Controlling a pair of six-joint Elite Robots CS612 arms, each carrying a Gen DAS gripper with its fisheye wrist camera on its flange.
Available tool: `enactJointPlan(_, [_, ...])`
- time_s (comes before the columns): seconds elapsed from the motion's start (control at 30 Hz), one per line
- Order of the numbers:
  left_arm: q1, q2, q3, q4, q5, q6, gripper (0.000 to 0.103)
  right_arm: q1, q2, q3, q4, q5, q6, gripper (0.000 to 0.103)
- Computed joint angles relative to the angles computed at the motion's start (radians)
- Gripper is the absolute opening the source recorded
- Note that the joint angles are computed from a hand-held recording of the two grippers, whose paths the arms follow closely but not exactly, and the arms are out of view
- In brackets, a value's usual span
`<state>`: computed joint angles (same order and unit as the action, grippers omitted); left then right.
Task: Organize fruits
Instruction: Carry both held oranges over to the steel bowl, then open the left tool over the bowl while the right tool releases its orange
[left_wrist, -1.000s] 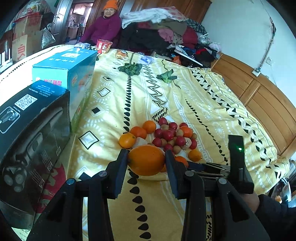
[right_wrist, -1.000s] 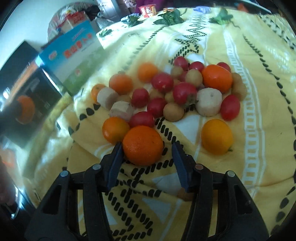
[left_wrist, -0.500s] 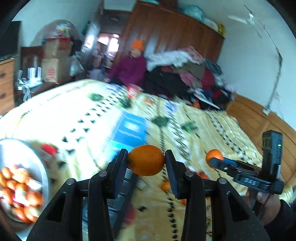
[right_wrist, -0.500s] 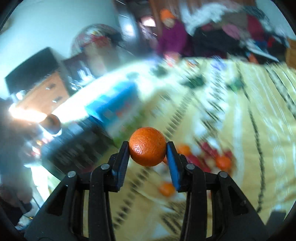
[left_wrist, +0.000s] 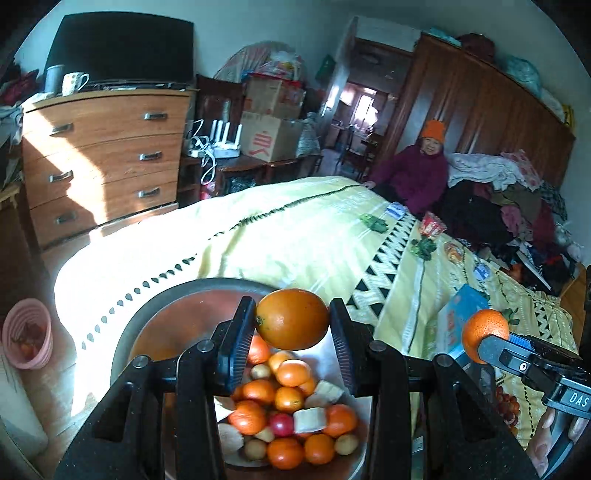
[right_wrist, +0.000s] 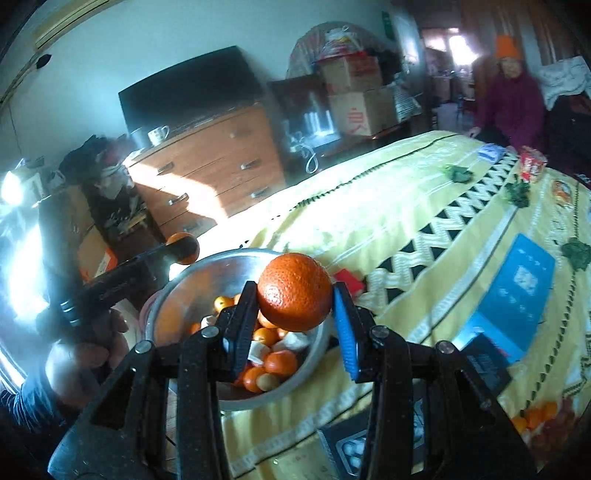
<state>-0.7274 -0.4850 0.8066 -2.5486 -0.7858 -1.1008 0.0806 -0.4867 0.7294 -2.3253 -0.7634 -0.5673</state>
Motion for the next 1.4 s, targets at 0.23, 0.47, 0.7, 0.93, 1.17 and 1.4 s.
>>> enactJointPlan(0.23, [0.012, -0.022, 0.094, 0.059, -0.086, -0.131, 0.042, 0.047, 0.023, -0.023, 0.227, -0.051, -0.105, 0.041])
enactJointPlan(0.47, [0.016, -0.025, 0.105, 0.049, -0.122, -0.118, 0.042, 0.071, 0.029, -0.048, 0.304, -0.104, -0.142, 0.041])
enactJointPlan(0.7, [0.02, -0.03, 0.12, 0.03, -0.15, -0.117, 0.042, 0.075, 0.045, -0.068, 0.31, -0.135, -0.115, 0.041])
enactJointPlan(0.93, [0.021, -0.032, 0.127, 0.025, -0.147, -0.121, 0.053, 0.076, 0.062, -0.097, 0.342, -0.144, -0.087, 0.043])
enactJointPlan(1.17, [0.014, -0.037, 0.11, 0.097, -0.095, -0.16, 0.073, 0.06, -0.01, 0.025, 0.189, -0.104, -0.093, 0.053])
enactJointPlan(1.4, [-0.032, -0.013, 0.018, -0.009, 0.027, 0.037, 0.073, -0.033, -0.195, 0.425, -0.356, -0.005, 0.017, 0.072])
